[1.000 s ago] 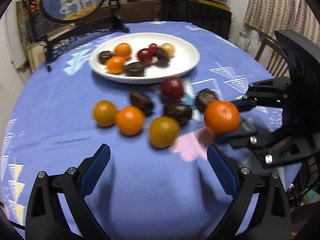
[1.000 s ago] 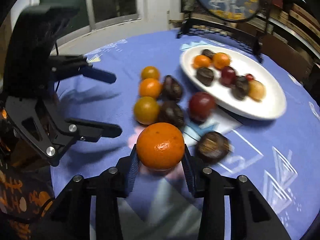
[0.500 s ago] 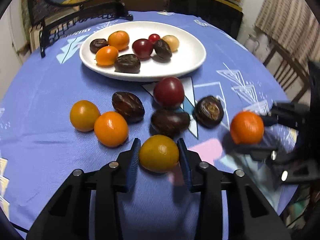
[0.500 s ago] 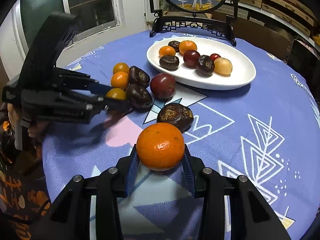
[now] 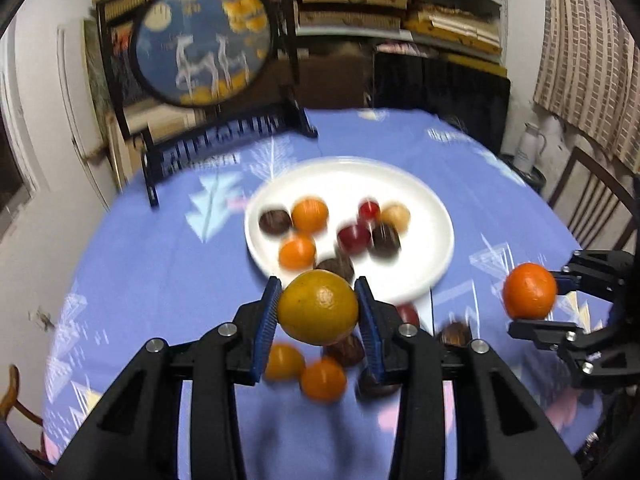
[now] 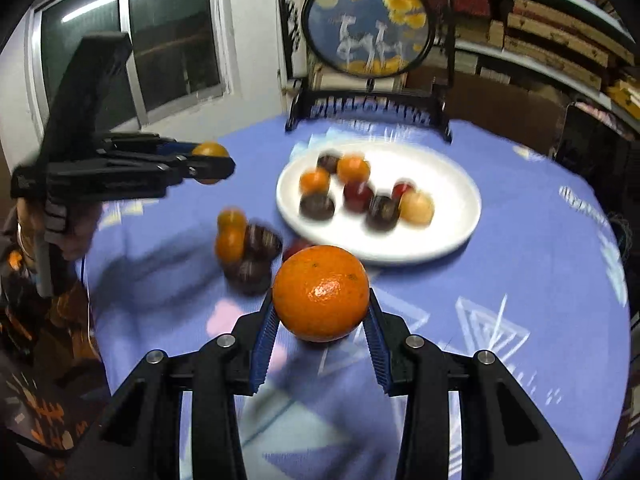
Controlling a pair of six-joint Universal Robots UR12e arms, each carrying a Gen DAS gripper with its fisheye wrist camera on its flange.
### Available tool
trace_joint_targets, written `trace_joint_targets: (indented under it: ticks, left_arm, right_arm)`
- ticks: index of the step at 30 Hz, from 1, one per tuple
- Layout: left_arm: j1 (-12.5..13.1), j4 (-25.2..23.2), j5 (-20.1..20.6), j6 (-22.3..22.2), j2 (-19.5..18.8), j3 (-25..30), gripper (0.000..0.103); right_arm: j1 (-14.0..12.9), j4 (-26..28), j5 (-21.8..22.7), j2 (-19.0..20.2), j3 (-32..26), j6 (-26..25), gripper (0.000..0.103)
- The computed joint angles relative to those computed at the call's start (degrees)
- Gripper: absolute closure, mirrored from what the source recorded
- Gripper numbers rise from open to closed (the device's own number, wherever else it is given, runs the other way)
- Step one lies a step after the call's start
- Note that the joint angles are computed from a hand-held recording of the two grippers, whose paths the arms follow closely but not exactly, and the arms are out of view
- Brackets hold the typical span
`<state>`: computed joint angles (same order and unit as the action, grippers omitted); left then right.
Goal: Organize fruits
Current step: 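Carry the yellow tomato and orange onto the plate and release both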
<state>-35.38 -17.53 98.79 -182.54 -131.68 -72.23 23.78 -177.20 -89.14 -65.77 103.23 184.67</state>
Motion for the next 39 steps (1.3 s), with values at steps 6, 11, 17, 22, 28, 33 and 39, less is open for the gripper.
trace_joint_targets:
  ticks: [6,11,17,22,28,33,39]
  left_arm:
    - [-0.3,-0.7,1.3,0.1,-3.8,7.5,0.066]
    - [-0.1,-4.2,1.3,-0.2,-7.8,14.6,0.066]
    - [0.2,-8.3,2.1,-0.6,-12.5,22.5,0.066]
    - [0.4,-11.7,2.0,-2.4,-15.7,27.3,0.066]
    - [0.6,-13.1,2.3,-2.6,-16.7,27.9,0.066]
    - [0.7,-13.0,2.0,-2.4,-16.8,28.0,0.066]
    - [0.4,-13.8,3.3,-1.4,-17.5,28.9,0.066]
  right_arm:
    - [-1.3,-5.1,-0.4,0.9,-2.8,1.8,0.061]
    - [-2.9,-7.9,1.4,2.8,-5.9,3.7,0.061]
    - [-4.2,-7.8,2.9,5.5,-9.6,5.2,0.061]
    - [-5.1,-7.7,4.4,8.0,-11.9,7.8,0.061]
    - [-6.0,-8.9,6.9,9.8,-12.0,11.3,0.061]
    - [-5.8,-7.5,5.8,10.3,-12.4,11.1,0.061]
    - [-5.6,-6.8,5.4,10.7,-12.8,11.2,0.061]
